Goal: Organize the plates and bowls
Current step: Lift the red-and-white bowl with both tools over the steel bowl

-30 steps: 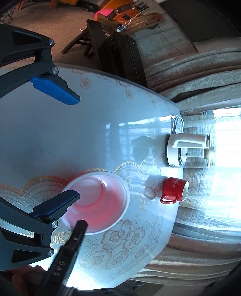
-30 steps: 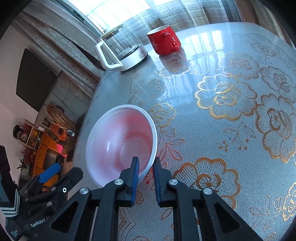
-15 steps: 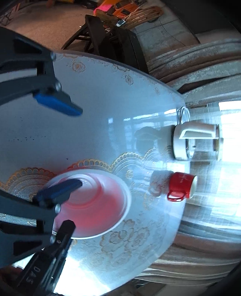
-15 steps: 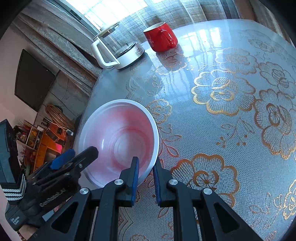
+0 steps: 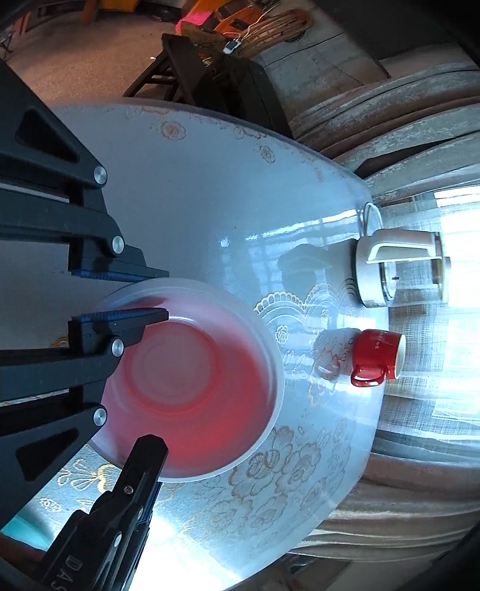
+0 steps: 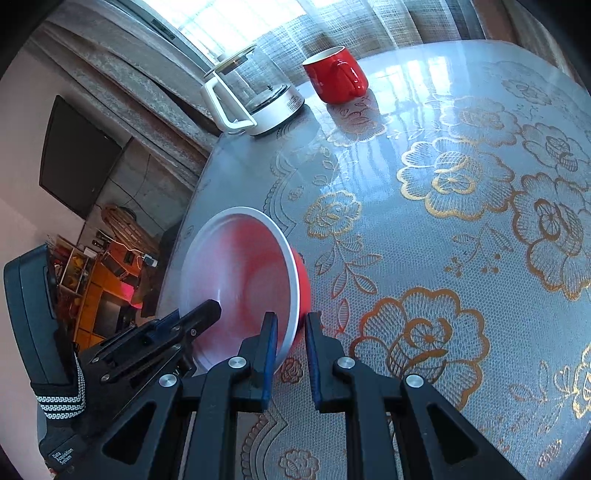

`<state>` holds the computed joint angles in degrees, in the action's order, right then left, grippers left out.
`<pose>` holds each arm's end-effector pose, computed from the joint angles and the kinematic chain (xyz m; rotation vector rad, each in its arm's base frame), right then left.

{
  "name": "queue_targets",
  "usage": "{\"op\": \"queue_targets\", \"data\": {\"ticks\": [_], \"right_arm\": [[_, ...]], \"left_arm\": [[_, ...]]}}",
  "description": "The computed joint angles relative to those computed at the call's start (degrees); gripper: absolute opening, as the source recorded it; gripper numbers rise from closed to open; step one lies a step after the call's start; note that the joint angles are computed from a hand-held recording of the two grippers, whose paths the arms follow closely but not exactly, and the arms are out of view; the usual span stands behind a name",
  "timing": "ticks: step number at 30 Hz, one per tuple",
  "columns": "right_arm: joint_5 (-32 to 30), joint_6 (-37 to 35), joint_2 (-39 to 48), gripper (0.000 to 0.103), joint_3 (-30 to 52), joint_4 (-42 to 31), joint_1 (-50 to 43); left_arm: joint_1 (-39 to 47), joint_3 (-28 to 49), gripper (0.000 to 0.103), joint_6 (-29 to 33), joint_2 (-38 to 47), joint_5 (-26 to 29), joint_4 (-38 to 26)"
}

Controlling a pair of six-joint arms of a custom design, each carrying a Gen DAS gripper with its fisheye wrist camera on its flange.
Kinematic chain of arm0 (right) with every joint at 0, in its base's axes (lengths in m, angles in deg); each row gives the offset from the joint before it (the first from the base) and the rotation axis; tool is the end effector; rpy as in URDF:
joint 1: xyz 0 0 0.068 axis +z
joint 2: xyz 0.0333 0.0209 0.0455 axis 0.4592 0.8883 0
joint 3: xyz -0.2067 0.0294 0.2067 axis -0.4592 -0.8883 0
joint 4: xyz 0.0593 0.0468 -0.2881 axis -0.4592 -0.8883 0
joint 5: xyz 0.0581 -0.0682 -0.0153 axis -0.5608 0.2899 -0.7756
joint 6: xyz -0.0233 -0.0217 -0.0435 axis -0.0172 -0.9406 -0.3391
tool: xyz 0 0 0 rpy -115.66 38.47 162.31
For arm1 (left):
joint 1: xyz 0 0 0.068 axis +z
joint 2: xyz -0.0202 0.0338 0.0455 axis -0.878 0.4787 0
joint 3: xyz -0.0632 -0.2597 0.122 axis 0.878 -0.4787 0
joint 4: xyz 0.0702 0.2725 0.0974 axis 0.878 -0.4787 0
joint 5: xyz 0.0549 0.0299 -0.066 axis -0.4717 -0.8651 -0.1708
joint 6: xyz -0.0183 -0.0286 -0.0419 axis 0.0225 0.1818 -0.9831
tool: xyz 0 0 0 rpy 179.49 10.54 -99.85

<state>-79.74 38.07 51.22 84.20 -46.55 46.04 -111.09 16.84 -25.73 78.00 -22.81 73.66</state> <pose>0.2849 0.1107 0.0869 -0.0527 2.5687 0.7836 0.2339 -0.2510 0.1016 0.0031 2.5445 0.0446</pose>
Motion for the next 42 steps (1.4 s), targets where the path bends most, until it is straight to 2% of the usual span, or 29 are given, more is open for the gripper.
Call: {"op": "queue_targets", "data": {"ticks": [11,22,30,35,42], "right_arm": [[0.23,2.45,-10.12,0.015,-7.66,0.68,1.11],[1.38,6.28,-27.25,0.015,-17.58,-2.63,4.0],[2.38,10.07,-37.81,0.015,-23.3,-4.5,6.46],[4.34,12.21,-48.2,0.015,-26.8,-9.14,9.0],[4.38,15.63,-57.71,0.017,-30.66,-13.17,10.71]], "left_arm": [[-8.35,-3.17,0.013,-6.26,-6.71,-7.0,-4.77],[-19.25,-6.35,0.013,-18.58,-12.14,-12.57,-11.53],[-27.0,-5.7,0.013,-28.26,-12.52,-16.45,-18.35],[-31.29,-5.2,0.013,-34.07,-12.26,-18.46,-22.04],[-36.4,-3.03,0.013,-41.61,-9.76,-19.92,-27.77]]}}
